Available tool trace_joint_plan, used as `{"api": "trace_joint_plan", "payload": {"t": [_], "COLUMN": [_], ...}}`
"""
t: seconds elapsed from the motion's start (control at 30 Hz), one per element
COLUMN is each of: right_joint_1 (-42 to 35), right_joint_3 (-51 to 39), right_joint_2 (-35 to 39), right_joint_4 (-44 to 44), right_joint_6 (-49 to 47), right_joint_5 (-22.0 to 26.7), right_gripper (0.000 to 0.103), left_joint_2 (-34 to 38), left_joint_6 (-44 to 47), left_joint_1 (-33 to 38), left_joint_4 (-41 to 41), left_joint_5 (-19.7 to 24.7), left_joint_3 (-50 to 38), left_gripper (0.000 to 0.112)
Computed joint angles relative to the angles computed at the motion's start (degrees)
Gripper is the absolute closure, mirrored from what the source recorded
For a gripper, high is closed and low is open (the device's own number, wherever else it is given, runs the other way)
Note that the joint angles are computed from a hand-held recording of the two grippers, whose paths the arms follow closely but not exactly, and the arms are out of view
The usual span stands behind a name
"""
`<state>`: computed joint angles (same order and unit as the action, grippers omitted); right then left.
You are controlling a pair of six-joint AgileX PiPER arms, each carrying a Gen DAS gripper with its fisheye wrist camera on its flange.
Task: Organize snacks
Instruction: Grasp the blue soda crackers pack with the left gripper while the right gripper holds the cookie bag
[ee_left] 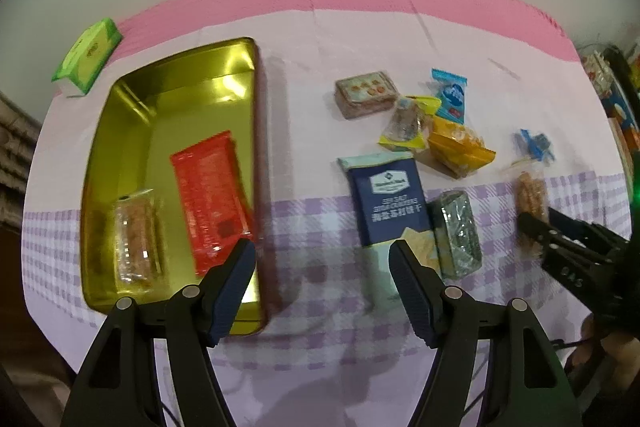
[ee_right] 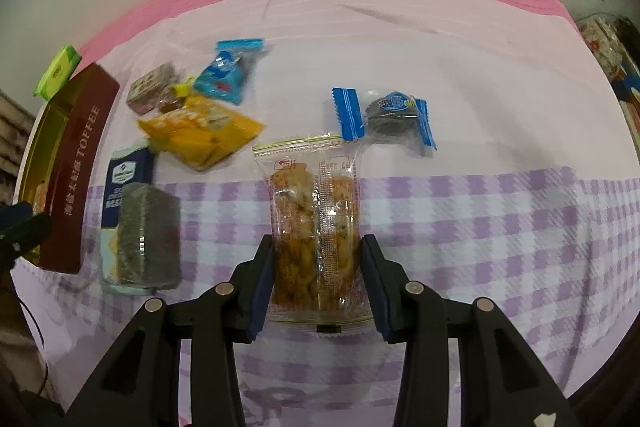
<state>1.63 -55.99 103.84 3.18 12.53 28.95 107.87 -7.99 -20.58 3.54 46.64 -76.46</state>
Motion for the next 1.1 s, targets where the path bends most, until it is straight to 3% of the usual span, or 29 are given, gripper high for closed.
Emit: {"api": "trace_joint_plan", "payload": {"t": [0.43,1.1], "right_joint_1": [-3.1,-4.8], "right_joint_3": [3.5,3.9], "right_joint_2": [-1.2,-2.1], "right_joint_4": [4.4,8.8], "right_joint_6": [-5.6,-10.6], "right_joint_5": [-4.5,-4.1], "right_gripper": [0.064,0.063], "left_joint_2": [8.0,16.5], "left_joint_6": [-4.0,-7.2], "left_joint_1": [-4.5,-6.8], "left_joint_4": [1.3,0.4], "left_joint_5": [3.0,6.2], "left_joint_3": [-6.1,-13.9], "left_gripper": [0.043,0.043]}}
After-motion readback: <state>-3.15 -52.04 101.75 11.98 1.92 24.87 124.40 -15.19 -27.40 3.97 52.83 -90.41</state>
